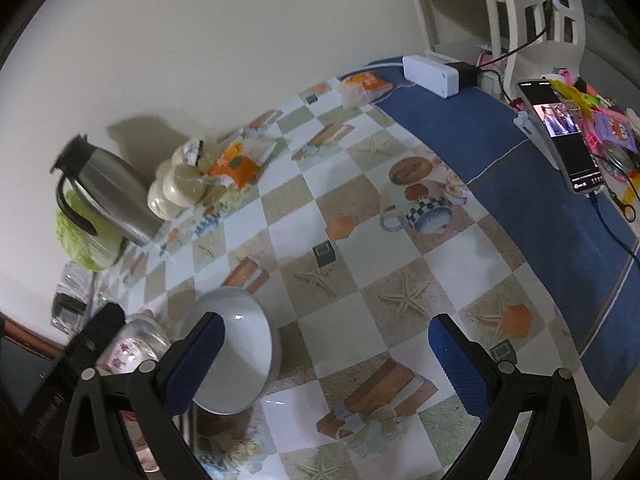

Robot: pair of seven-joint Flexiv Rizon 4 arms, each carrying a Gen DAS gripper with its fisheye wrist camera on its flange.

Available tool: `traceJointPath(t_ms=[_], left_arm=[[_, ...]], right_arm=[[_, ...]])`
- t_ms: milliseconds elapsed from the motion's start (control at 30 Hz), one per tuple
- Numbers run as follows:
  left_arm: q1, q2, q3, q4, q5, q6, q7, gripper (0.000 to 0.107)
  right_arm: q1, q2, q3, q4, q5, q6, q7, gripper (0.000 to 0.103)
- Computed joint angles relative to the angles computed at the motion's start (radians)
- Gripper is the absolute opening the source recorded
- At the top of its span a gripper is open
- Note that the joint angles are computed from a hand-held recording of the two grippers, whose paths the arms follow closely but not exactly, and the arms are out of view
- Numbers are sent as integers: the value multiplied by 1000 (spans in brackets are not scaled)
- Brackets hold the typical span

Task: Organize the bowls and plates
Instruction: 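Move both grippers to the rim of the plain white round bowl, then close both grippers on the white round bowl's rim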

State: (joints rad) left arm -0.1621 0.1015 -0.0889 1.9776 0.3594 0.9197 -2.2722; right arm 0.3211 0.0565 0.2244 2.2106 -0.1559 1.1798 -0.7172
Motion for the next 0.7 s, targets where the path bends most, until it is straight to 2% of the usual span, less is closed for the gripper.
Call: traceJointPath(t_ms=[133,200,267,433,500,533,600,667,700], left_arm=[[0,-26,2,-6,-12,5,23,98],[-3,-37,2,-13,-6,1,28,93],[-9,-51,5,-16,-15,1,39,92],[-22,-74,16,-11,-44,17,66,92],[-26,-78,19,-9,-50,18,73,92],[-27,-80,19,-12,-44,11,71,91],[-30,-82,21,-16,-38,0,73,89],[-31,-84,23,-17,-47,-4,82,80],[-31,-84,26,-13,-59,1,92,80]], right_arm=[[11,-30,1,-12,14,-7,-18,103],[17,-47,3,-17,-11,-14,-12,103],[22,-57,4,-20,-20,-14,-10,99],[36,-84,9,-34,-5,-29,-21,77],[42,-94,14,-42,29,-28,-51,62],[44,-97,16,-45,41,-27,-61,60],[49,-106,20,-51,70,-23,-84,45],[52,-114,25,-55,103,-16,-106,30],[53,-118,27,-58,120,-10,-120,25]])
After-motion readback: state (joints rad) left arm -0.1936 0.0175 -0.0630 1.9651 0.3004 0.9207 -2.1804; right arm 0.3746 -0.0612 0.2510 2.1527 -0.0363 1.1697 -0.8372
